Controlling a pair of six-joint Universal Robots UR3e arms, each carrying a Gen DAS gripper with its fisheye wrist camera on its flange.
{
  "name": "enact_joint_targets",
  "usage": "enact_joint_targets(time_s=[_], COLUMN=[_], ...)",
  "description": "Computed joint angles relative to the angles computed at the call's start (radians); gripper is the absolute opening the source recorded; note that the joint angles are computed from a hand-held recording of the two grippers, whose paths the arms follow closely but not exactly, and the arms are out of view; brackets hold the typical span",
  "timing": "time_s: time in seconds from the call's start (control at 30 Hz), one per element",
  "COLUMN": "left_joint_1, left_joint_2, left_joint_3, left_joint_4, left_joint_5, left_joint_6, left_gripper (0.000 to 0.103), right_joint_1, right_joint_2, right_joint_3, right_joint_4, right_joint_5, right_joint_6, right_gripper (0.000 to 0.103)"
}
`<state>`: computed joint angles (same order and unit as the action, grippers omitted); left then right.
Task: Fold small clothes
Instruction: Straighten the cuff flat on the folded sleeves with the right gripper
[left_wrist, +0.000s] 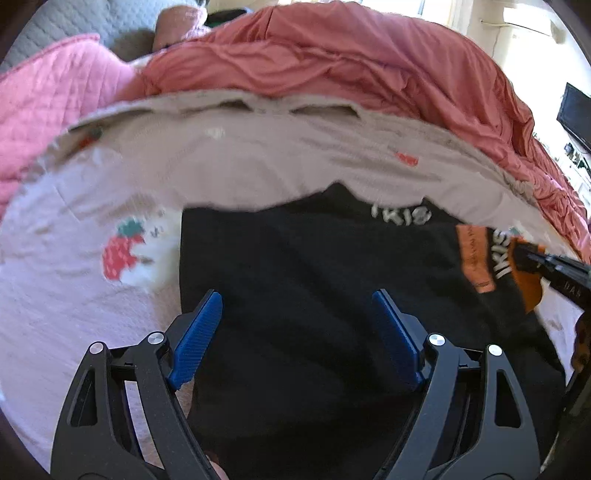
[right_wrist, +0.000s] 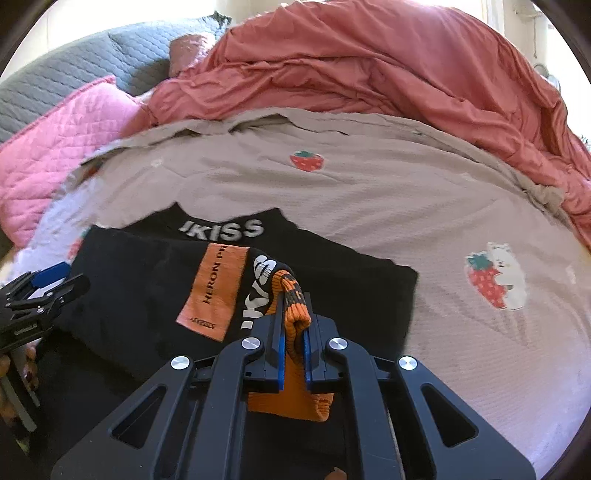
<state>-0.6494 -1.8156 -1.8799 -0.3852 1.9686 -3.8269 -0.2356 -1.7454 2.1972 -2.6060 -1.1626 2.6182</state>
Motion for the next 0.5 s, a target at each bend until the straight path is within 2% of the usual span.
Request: enact_joint_targets(time_s=[0.17, 0.23, 0.3, 0.37, 0.5], left_joint_1=[0.031, 0.033, 0.031, 0.027, 0.006], left_joint_2=[0.005, 0.007, 0.009, 0.007, 0.043], left_joint_3=[-0.059, -0.072, -0.078, -0.076, -0.111], left_joint_4=[0.062, 0.077, 0.084, 0.083, 0.125], left_joint_5=[-0.063, -0.067, -0.064, -0.058, -0.027], left_joint_6=[0.009, 0.009, 0.009, 0.009, -0.005], left_gripper=[0.075, 0.075, 0.075, 0.075, 0.075], right_joint_1=[0.063, 0.059, 0.037, 0.022, -0.09], right_joint_2=[0.123, 0.138, 0.128, 0.111, -0.008], right_joint_3=[-0.011, -0.01, -0.009, 0.0, 0.05], right_joint_4=[-0.102, -0.126, -0.123, -0.143, -0.056], right_joint_5=[-0.126, -0.148, -0.142, -0.162, -0.036], right_joint_6=[0.04, 0.057, 0.068, 0.08, 0.03], right_gripper=[0.009, 0.019, 0.024, 0.024, 0.027])
